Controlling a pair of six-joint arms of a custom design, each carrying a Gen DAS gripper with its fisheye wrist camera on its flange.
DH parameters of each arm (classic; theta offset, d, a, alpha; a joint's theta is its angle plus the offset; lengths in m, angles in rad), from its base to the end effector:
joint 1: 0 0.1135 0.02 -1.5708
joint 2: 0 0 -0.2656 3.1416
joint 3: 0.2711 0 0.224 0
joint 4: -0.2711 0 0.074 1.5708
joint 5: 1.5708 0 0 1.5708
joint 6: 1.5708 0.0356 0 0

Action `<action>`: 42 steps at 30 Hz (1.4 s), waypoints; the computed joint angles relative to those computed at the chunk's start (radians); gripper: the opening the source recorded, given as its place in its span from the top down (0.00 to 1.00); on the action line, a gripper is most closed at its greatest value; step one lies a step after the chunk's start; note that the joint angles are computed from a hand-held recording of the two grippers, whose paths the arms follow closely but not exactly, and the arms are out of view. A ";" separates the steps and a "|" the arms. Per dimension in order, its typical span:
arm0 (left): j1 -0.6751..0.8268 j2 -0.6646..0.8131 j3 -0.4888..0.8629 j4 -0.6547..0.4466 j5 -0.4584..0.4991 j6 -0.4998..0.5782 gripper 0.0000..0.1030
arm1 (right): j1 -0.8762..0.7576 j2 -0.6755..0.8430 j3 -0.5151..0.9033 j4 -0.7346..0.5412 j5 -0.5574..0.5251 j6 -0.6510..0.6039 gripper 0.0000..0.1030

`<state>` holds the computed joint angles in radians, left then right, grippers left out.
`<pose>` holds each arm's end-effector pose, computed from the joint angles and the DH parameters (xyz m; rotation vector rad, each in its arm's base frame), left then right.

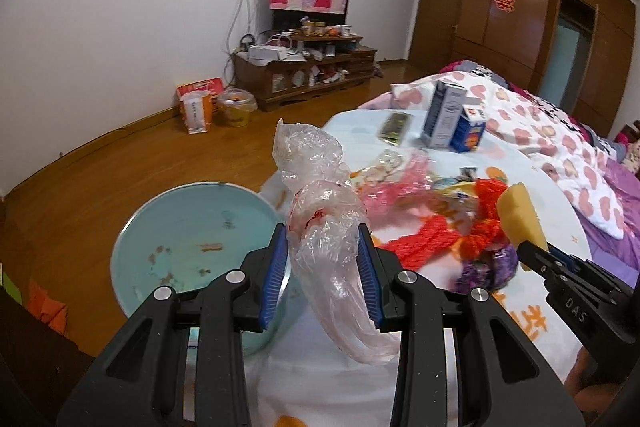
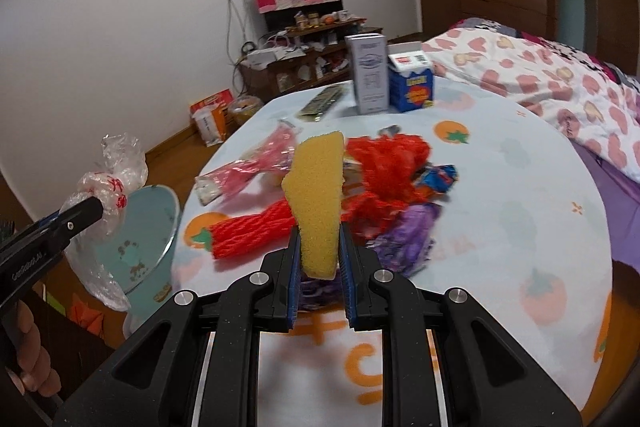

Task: Collect trash
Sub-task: 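Carry the bag and sponge over the teal bin and release both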

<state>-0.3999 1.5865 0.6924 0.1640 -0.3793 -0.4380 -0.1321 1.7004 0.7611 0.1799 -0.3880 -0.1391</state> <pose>0.2684 -0.0992 0.1770 -0.2339 2.2267 -0.0145 0.3068 -0.0272 0.1645 -0.1997 2.2720 0.3104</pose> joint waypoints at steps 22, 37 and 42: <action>0.289 -0.051 -0.122 0.065 0.085 0.079 0.66 | 0.325 0.047 0.054 0.018 0.149 0.050 0.82; 0.421 0.034 -0.131 0.105 0.159 0.136 0.66 | 0.466 0.179 0.172 0.002 0.226 0.082 0.82; 0.444 0.079 -0.116 0.116 0.176 0.143 0.66 | 0.504 0.226 0.209 -0.001 0.253 0.090 0.82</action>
